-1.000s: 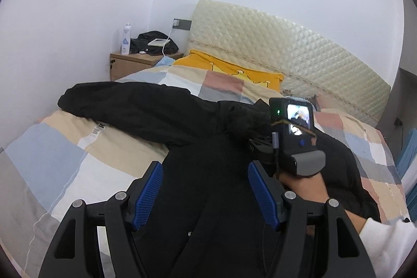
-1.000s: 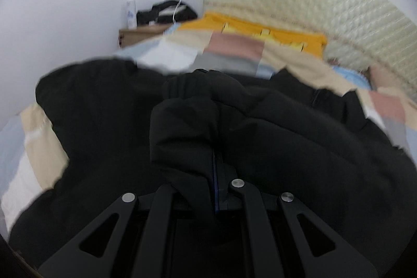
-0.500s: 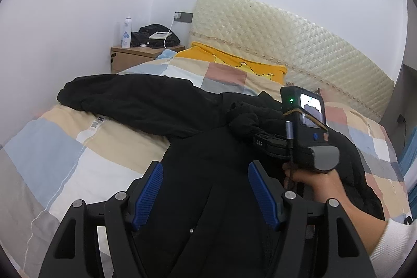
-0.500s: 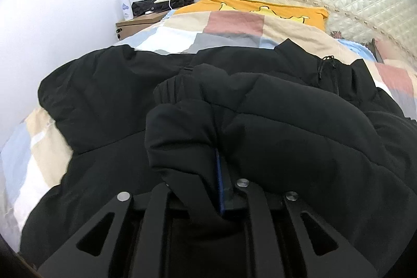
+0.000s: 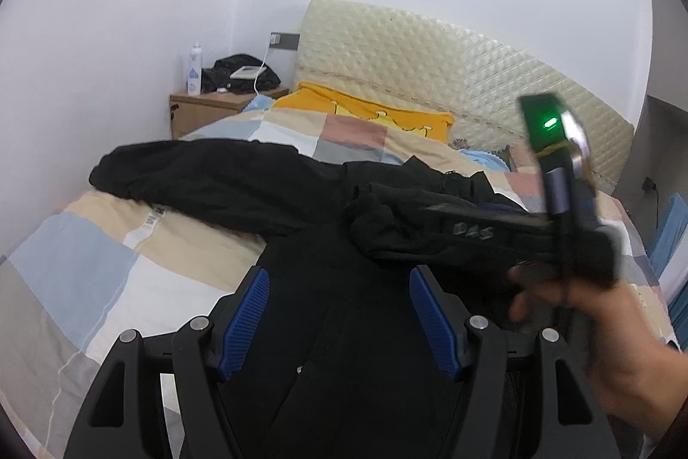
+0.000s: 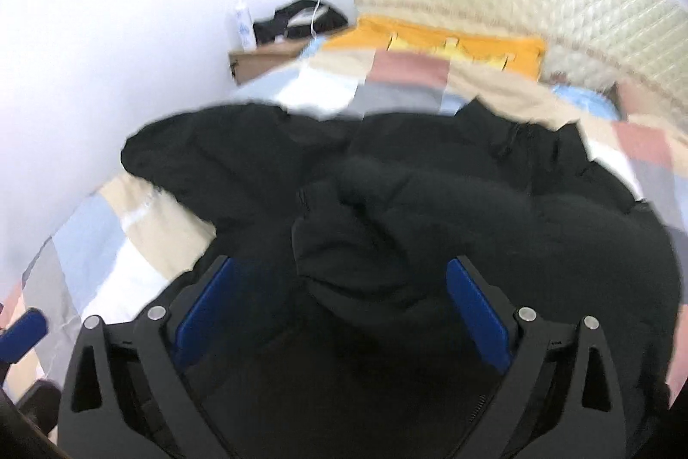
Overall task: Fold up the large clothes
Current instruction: 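Open the right gripper and withdraw it from the folded sleeve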
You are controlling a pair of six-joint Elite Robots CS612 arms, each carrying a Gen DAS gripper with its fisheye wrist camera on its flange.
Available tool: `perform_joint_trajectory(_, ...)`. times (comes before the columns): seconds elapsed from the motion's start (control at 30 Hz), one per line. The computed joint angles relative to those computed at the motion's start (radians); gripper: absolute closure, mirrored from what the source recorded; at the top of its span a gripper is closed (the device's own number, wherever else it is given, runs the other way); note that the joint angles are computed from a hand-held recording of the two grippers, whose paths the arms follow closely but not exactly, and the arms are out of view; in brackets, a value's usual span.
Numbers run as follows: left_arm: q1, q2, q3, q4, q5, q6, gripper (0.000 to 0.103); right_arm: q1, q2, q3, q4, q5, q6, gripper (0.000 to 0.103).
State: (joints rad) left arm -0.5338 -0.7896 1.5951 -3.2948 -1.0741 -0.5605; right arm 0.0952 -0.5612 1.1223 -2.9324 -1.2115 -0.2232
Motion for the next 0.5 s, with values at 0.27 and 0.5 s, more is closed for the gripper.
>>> perform_joint_trajectory(0.27, -0.036, -0.012, 0.008, -0.028, -0.009, 0.078, 0.035, -0.048, -0.127, 0.201, -0.219, -0.005, 0.07, 0.005)
perform_joint_trajectory(0.5, -0.069, -0.025, 0.022, -0.046, 0.022, 0.122, 0.035, -0.093, -0.222, 0.382, -0.441, -0.05, 0.095, 0.001)
